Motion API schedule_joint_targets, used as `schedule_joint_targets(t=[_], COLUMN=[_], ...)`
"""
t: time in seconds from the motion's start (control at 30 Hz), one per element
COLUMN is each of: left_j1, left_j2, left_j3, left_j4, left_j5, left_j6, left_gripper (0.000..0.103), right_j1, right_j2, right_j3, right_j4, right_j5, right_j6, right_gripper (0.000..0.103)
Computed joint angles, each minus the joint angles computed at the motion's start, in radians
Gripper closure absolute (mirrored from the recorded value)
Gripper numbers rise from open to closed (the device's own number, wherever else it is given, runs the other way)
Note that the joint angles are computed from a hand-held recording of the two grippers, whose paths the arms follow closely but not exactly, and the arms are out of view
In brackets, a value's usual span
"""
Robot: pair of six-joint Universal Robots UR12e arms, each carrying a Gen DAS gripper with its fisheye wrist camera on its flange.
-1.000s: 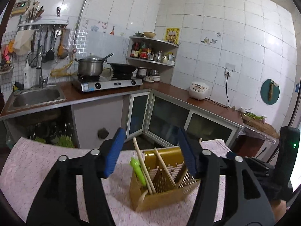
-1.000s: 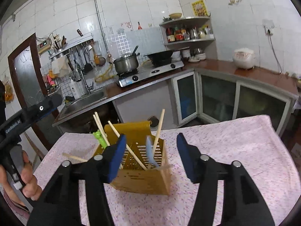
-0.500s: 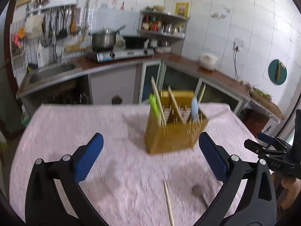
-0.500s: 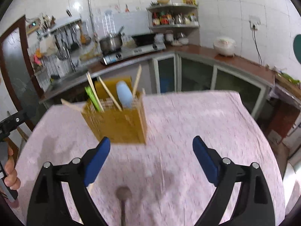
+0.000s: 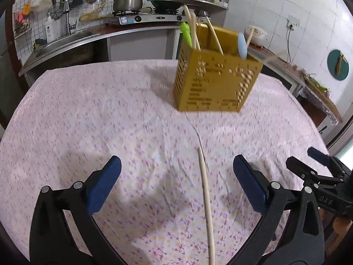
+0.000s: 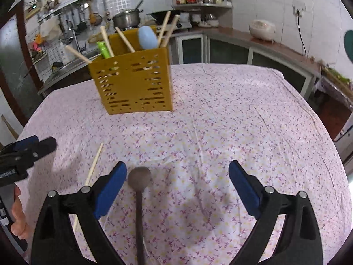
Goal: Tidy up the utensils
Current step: 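Move both grippers back down toward the chopstick and metal spoon on the cloth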
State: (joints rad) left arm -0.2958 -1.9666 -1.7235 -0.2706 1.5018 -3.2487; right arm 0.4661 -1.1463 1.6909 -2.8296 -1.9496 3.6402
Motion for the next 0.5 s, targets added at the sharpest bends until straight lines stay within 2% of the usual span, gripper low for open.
schedule_joint_targets(t=[0.1, 0.2, 0.27, 0.3, 0.33, 0.5], left_j1=[-0.029, -0.048, -0.047, -0.043, -0.042, -0.036], left_j2=[-0.014, -0.027, -0.027, -0.026, -0.026, -0.039], left_j3=[-0.006, -0.013, -0.022, -0.026, -0.026, -0.003], left_j4=[0.015, 0.035, 0.050, 0.054, 0.049, -0.035], left_j5=[0.091, 0.167, 0.147, 0.123, 0.111, 0.048], left_j6=[0.034, 0.048, 0.050, 0.045, 0.043, 0.046], left_gripper=[0.005, 0.005, 0.006, 0.008, 0.009, 0.034], right_j1=[0.012, 0.013, 0.018, 0.021, 0.022, 0.011], right_j2=[0.011, 0.016, 0.020, 0.022, 0.024, 0.032], right_j3=[0.013, 0.018, 0.024, 0.022, 0.018, 0.014], right_j4=[-0.033, -0.013, -0.020, -0.007, 0.007, 0.044], right_j5=[-0.015, 0.010, 0.013, 0.012, 0.015, 0.084], right_j6=[-0.013, -0.017, -0.018, -0.022, -0.025, -0.012], right_gripper=[0.011, 0.012, 0.013, 0.017, 0.026, 0.041])
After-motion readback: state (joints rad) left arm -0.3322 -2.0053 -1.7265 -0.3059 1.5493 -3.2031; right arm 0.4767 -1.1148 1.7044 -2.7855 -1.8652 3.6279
